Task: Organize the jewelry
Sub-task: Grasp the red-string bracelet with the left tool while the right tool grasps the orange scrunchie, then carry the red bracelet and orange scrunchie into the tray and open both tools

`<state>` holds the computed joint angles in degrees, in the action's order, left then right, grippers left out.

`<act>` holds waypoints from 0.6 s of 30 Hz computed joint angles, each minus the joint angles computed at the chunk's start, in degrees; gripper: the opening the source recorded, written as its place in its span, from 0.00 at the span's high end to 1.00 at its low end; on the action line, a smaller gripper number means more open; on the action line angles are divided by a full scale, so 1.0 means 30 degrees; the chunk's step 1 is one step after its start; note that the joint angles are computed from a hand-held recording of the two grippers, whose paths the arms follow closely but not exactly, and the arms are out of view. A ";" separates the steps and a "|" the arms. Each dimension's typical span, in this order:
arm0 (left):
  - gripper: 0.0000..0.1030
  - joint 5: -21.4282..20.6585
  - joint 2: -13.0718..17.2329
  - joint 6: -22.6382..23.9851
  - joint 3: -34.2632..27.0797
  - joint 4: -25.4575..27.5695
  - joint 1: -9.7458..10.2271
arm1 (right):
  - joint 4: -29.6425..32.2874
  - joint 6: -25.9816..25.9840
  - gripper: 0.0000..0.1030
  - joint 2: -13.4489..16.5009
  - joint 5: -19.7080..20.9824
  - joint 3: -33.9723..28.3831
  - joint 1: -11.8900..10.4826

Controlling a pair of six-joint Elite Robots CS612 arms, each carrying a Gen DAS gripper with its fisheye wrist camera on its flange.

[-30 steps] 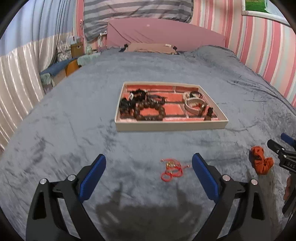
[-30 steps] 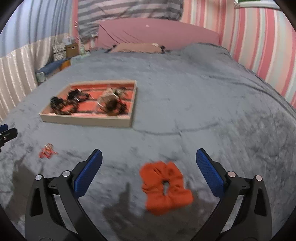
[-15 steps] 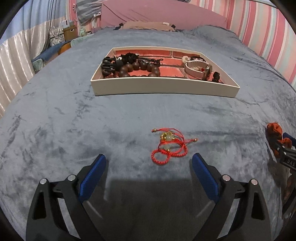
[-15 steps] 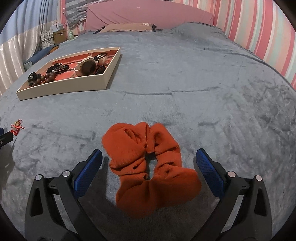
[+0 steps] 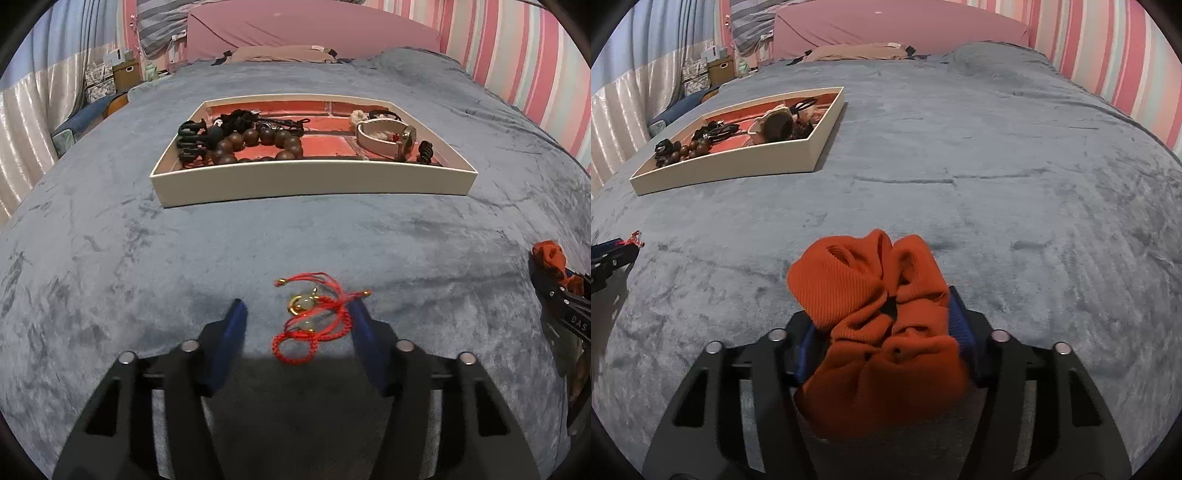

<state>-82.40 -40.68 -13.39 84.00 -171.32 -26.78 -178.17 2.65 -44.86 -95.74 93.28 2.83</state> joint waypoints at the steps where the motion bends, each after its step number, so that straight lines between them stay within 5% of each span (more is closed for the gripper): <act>1: 0.55 -0.0181 -0.0003 0.0027 0.0022 -0.0083 0.0031 | -0.0005 -0.0071 0.50 0.0000 0.0169 0.0000 -0.0012; 6: 0.78 -0.0263 -0.0015 0.0215 0.0093 -0.0305 0.0006 | 0.0016 0.0159 0.63 -0.0021 0.0733 0.0003 -0.0054; 10: 0.85 -0.0489 -0.0081 0.0170 0.0151 -0.0356 0.0074 | -0.0119 0.0410 0.71 -0.0114 0.0733 0.0069 0.0026; 18: 0.88 -0.0595 -0.0388 0.0337 0.0420 -0.0779 0.0212 | -0.0962 0.0635 0.73 -0.0389 0.0895 -0.0064 0.0288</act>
